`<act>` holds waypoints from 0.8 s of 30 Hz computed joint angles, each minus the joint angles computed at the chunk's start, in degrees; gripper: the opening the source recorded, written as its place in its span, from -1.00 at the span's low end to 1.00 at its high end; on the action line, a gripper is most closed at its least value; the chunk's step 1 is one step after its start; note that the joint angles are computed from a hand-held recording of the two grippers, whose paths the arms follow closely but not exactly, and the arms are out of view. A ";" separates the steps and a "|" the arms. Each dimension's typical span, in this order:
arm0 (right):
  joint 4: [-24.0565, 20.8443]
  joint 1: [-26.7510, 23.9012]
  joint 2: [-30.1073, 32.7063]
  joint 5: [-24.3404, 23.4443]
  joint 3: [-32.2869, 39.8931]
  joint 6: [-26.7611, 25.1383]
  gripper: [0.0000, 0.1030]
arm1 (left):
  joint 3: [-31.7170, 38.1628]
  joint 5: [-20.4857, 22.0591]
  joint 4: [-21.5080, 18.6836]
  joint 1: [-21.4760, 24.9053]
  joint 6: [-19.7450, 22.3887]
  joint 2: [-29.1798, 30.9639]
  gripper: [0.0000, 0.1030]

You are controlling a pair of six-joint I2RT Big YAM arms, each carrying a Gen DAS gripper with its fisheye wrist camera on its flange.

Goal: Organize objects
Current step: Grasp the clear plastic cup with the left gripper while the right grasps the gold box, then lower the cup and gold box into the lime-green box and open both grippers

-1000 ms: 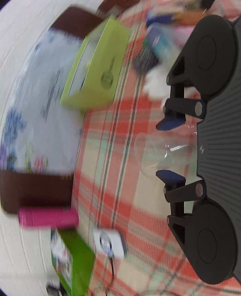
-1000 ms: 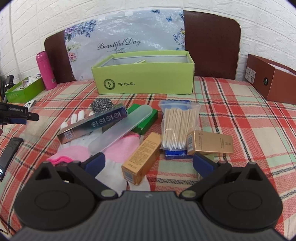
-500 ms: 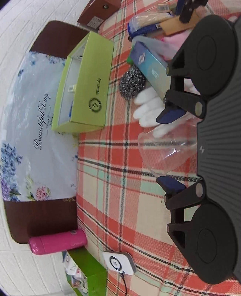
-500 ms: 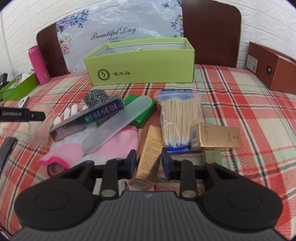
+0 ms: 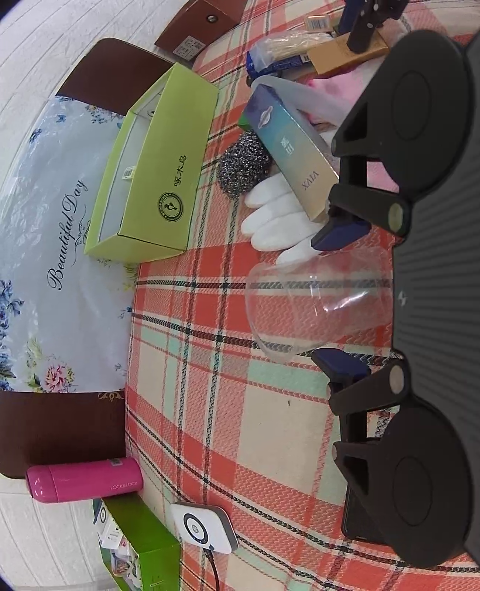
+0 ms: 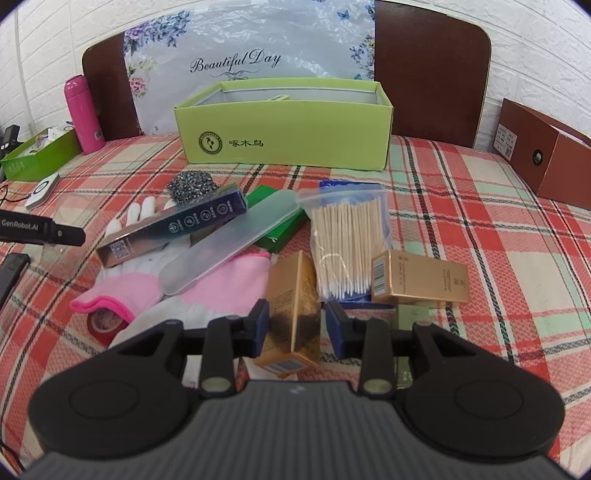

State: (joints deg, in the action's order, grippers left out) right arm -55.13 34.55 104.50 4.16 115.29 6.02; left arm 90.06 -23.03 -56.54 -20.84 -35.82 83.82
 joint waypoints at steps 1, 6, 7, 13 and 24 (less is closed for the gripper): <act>-0.18 -0.02 0.26 -0.07 0.30 -0.06 -0.34 | 0.12 -0.29 -0.16 0.02 0.17 0.10 0.19; -1.48 0.54 1.93 0.61 2.15 -1.32 -0.24 | 0.25 0.06 -0.53 0.30 0.43 0.55 0.14; -1.56 0.61 2.22 0.68 2.32 -1.37 -0.24 | -0.02 0.33 -0.24 0.35 0.47 0.47 0.13; -1.35 0.31 1.96 -1.12 1.29 -1.29 -0.48 | -0.46 -0.45 0.33 0.11 1.31 0.35 0.14; 2.72 -0.60 -1.68 -6.30 0.83 0.07 -0.54 | 1.63 -2.41 1.36 -1.85 4.76 -2.05 -0.03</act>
State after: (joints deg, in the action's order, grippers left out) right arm -52.41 33.95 102.83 -2.14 116.12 6.08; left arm 91.68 -25.44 -55.18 -22.70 -31.06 81.77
